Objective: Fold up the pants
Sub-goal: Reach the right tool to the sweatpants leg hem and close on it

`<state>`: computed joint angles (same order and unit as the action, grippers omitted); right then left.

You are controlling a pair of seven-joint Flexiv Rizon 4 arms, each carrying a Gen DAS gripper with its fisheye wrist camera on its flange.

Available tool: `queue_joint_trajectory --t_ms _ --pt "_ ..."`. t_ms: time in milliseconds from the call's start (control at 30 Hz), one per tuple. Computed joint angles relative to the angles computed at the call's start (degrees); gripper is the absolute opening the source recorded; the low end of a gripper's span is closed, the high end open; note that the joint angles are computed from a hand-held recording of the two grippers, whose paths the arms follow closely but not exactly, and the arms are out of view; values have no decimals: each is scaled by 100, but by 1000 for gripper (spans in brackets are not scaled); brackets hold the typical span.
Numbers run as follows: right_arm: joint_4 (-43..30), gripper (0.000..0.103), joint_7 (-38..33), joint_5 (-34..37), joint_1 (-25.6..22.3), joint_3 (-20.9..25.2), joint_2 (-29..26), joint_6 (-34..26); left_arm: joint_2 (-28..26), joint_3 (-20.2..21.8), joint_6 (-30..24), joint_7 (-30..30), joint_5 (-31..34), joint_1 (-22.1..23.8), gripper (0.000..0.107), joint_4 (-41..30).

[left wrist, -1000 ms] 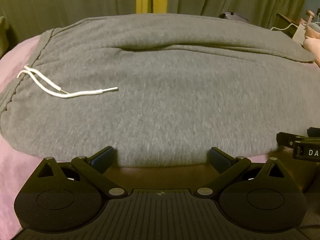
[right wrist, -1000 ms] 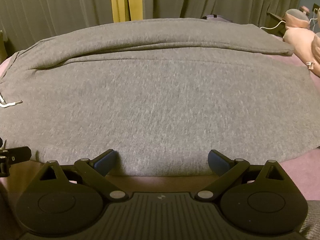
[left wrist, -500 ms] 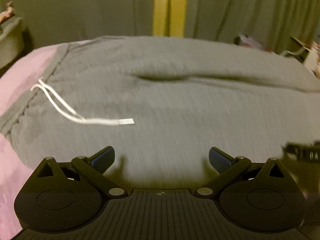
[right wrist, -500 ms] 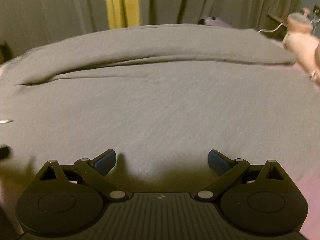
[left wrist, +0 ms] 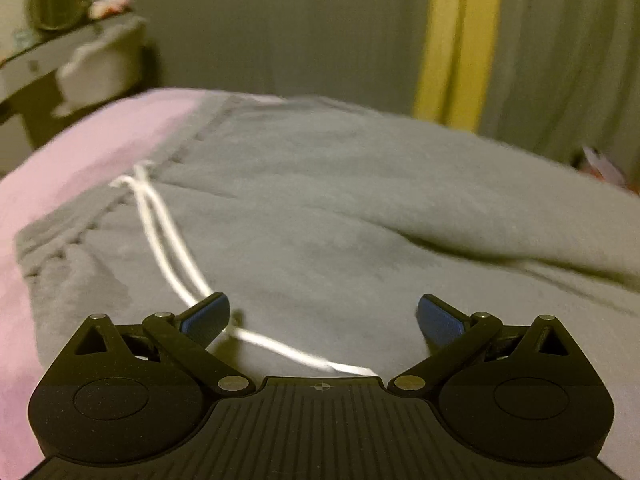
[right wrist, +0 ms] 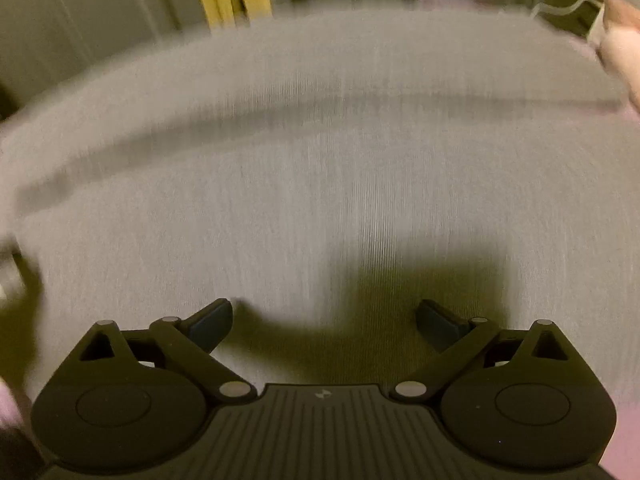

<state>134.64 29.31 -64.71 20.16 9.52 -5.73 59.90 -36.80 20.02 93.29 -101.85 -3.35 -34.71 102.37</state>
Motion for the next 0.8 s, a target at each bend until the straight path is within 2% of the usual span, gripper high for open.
queue_joint_trajectory --t_ms 33,67,133,200,233,267,300,367,433,533,633,733,767,800 --pt "34 99 424 -640 -157 -204 172 118 -112 328 17 -325 96 -214 103 -92" --pt "1 99 718 -1071 -352 -339 268 222 -206 469 41 -276 -83 -340 103 -126" --pt "-274 94 1204 -1847 -829 -634 229 486 -317 508 -233 -236 -83 -386 103 -290" --pt "-581 71 1236 -1902 -1111 -736 18 384 -422 594 -448 -270 77 -472 103 -437" --pt "-812 63 1131 -1725 -1209 -803 -182 226 -481 715 -349 -399 180 -563 103 -459" --pt "-944 49 1122 -1669 -1279 -844 -313 128 -492 673 -298 -434 227 -520 103 -473" --pt "-1126 43 1097 -1581 -1341 -908 -500 58 -499 601 -242 -461 249 -458 103 -468" --pt "-1456 44 1034 -1262 -1401 -1020 -855 -110 -533 525 -67 -550 231 -372 103 -427" --pt "-1684 44 1347 -1274 -1493 -1192 -1101 16 -599 520 153 -622 128 -363 103 -379" --pt "-1989 47 1584 -1081 -1545 -1335 -1401 133 -794 755 294 -608 -79 -572 103 -461" --pt "-2385 51 1288 -602 -1493 -1442 -1715 71 -873 882 552 -543 -304 -722 103 -357" --pt "-2783 51 426 448 -1332 -1389 -1963 -455 -931 826 676 -401 -532 -711 103 -356" --pt "-2843 46 262 598 -1260 -1430 -2002 -597 -951 798 723 -368 -619 -700 103 -349" --pt "-2862 35 130 708 -1182 -1466 -1997 -742 -964 779 752 -314 -693 -696 103 -344"
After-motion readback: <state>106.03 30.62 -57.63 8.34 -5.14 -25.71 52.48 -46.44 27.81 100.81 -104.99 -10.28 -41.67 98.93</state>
